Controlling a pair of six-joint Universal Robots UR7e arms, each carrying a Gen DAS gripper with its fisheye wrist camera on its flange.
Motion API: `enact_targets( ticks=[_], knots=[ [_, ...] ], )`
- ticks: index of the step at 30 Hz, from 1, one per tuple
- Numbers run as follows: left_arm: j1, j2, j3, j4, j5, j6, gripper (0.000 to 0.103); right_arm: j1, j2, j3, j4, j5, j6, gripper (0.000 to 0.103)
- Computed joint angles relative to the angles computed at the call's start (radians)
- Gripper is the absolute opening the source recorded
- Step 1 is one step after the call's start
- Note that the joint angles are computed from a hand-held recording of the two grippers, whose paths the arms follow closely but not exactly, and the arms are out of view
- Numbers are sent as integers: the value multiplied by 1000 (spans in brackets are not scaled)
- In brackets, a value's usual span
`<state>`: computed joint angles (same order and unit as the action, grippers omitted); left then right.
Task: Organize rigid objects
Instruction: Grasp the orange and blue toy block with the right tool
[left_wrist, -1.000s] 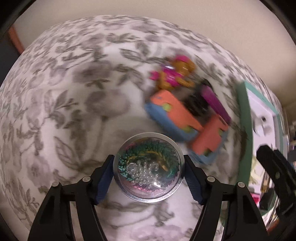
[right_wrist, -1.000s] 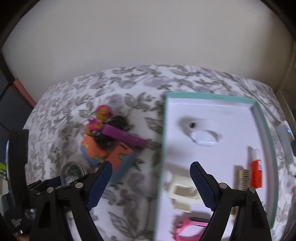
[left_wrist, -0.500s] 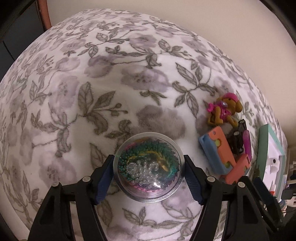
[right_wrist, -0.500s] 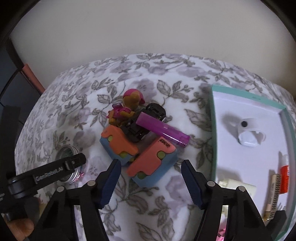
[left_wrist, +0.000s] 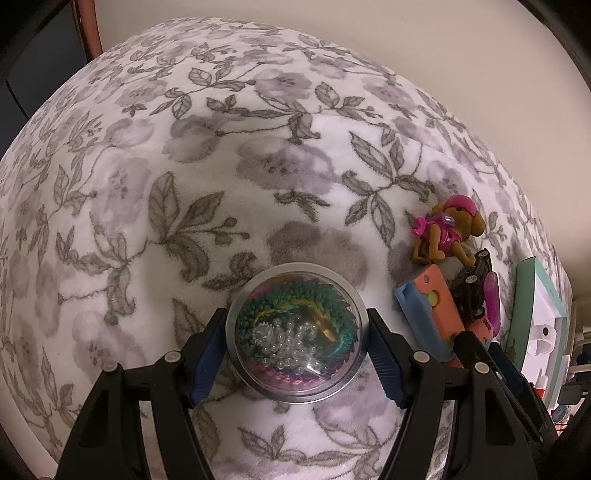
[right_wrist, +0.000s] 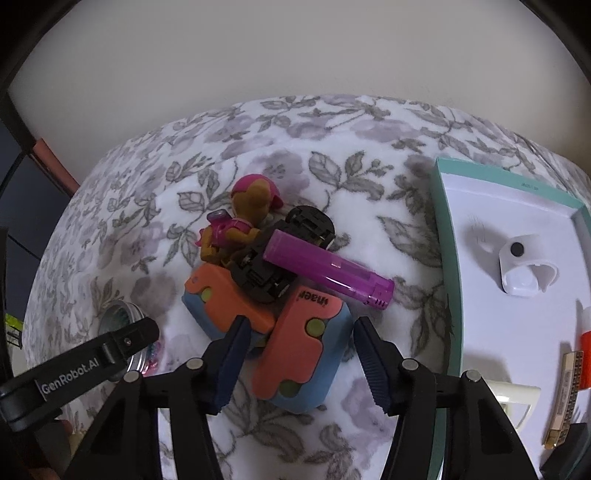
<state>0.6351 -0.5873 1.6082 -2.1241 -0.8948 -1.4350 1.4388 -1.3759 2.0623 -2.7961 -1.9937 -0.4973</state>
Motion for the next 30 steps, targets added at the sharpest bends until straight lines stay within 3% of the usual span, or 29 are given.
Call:
enact_targets(
  ticks=[5,13,16,22,30],
  knots=[
    [1,0,2,-10,1,3,73,-5,-23,-6,67,-2,13,50],
    [-1,0,0,1,2,-3,73,-8,-32,-11,106,-28,11,50],
    [0,2,-4,9,-1,0,73,-3,-13,-1,83,-43,-5,50],
    [4,14,-17,27,-6,2,73,35,38,43,-84,-147,-117,50],
    [-2,38,-56,104,11,-1,73,28,38,57,-129,-130,-153,50]
  ],
)
